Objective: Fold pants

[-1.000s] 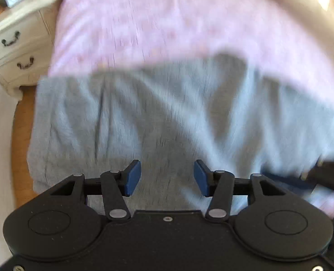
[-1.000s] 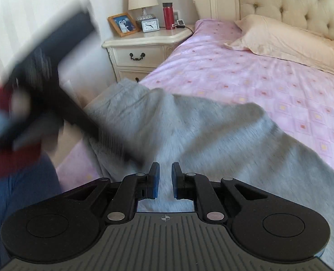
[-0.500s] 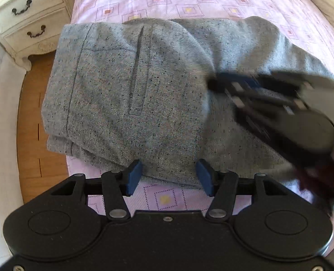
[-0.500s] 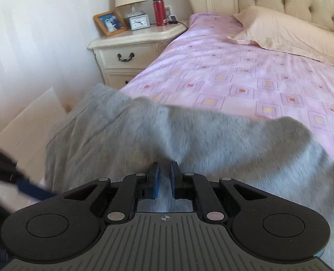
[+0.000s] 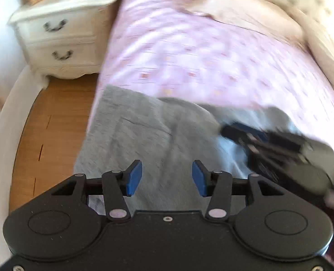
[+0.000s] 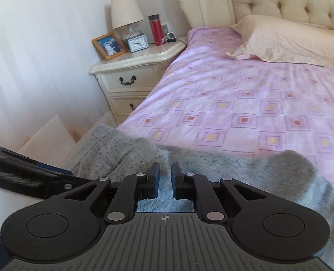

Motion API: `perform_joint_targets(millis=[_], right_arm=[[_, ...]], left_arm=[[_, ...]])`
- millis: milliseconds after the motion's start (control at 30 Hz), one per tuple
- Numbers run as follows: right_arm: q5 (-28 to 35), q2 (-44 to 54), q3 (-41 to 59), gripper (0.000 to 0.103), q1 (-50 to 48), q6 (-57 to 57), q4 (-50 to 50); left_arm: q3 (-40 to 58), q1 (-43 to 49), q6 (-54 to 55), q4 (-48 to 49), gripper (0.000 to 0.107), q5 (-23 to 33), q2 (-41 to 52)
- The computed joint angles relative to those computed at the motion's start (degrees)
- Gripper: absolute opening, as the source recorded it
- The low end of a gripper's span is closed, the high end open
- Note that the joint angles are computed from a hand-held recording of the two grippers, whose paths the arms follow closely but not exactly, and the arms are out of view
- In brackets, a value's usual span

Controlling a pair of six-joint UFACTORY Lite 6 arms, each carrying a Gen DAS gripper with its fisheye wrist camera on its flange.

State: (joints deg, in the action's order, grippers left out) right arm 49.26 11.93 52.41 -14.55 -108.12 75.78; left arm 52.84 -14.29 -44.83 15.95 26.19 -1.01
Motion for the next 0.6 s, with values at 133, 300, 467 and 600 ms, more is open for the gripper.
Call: perform_joint_targets(millis=[133, 300, 467, 600], right_arm=[[-12.0, 5.9, 4.2, 0.006, 4.0, -3.8, 7.0], [-8.4, 9.9, 10.2, 0.004, 1.6, 6.1, 3.3], [1.1, -1.7, -1.4, 0.006, -5.5, 1.2, -4.4], [3.6, -12.1, -12.2, 0.006, -15.5, -0.3, -17.9]], left_arm=[[1.7, 3.1, 2.1, 0.2, 0.061, 3.1, 7.2], [-0.1, 5.5, 7.6, -4.6, 0.059, 3.9, 4.8], [0.0, 4.8, 5.7, -2.4, 0.059, 3.6, 5.4], [-0.7, 4.8, 5.9, -3.3, 0.059, 3.9, 4.2]])
